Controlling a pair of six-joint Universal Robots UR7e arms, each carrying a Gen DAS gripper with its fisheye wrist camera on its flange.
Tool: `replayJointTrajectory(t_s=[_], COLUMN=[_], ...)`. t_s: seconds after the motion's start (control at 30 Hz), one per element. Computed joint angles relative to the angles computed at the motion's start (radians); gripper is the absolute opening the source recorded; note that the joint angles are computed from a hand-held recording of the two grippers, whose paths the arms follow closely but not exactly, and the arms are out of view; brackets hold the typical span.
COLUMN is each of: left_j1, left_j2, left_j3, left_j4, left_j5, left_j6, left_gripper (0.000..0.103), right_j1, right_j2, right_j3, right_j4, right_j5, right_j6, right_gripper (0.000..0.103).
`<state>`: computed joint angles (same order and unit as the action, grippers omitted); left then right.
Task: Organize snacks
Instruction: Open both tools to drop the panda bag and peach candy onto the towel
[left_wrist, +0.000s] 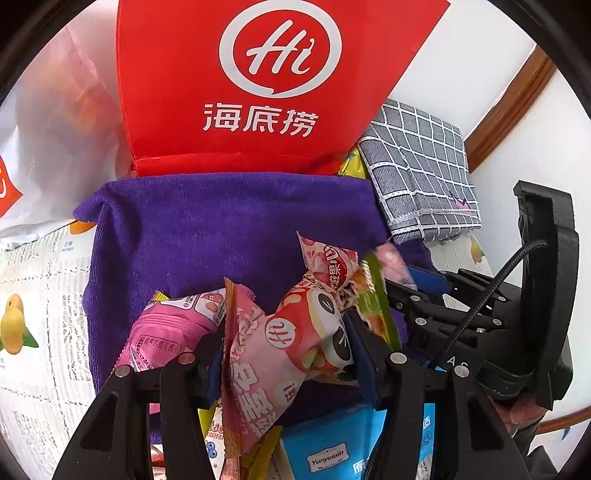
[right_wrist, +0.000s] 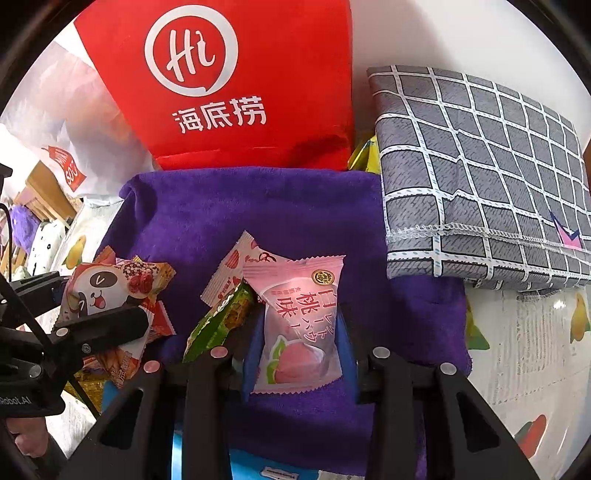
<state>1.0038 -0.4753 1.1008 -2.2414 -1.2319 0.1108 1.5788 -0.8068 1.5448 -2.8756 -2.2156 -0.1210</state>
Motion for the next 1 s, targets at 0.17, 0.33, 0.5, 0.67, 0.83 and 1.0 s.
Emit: replayJointTrajectory(t_s=[0.17, 0.33, 0.5, 0.67, 0.83, 1.0], left_j1=[-0.003, -0.001, -0.008, -0.028, -0.049, -0.056], left_j2=[-0.008, -0.018, -0.033, -0.060, -0.116, -0.208], left_j3=[0.007, 0.008, 0.017, 0.053, 0.131, 0.241], left_j4=[0.000, 0.010, 0.023, 0.011, -0.055, -0.077], left_j5=[-0.003, -0.016, -0.013, 0.003, -0.003, -0.069], left_j6=[0.006, 0.002, -0.003, 0.007, 0.012, -0.025], left_gripper=[0.055, 0.055, 0.058, 0.066, 0.073, 0.073], right_j1=[0.009, 0.025, 0.039, 0.043, 0.072, 0.122], right_j2=[0.000, -0.007, -0.020, -0.063, -0.108, -0.160], right_j3=[0.004, 0.017, 0.035, 0.095, 0.159, 0.243], right_j4=[-0.019, -0.067, -0.111, -0.153, -0.178, -0.236], right_j5=[-0.003, -0.011, -0.017, 0.012, 0.002, -0.050], right_j6=[-0.026, -0.053, -0.049, 0.013, 0.089, 0.088], right_gripper=[0.045, 0.051, 0.051, 0.052, 0.052, 0.058])
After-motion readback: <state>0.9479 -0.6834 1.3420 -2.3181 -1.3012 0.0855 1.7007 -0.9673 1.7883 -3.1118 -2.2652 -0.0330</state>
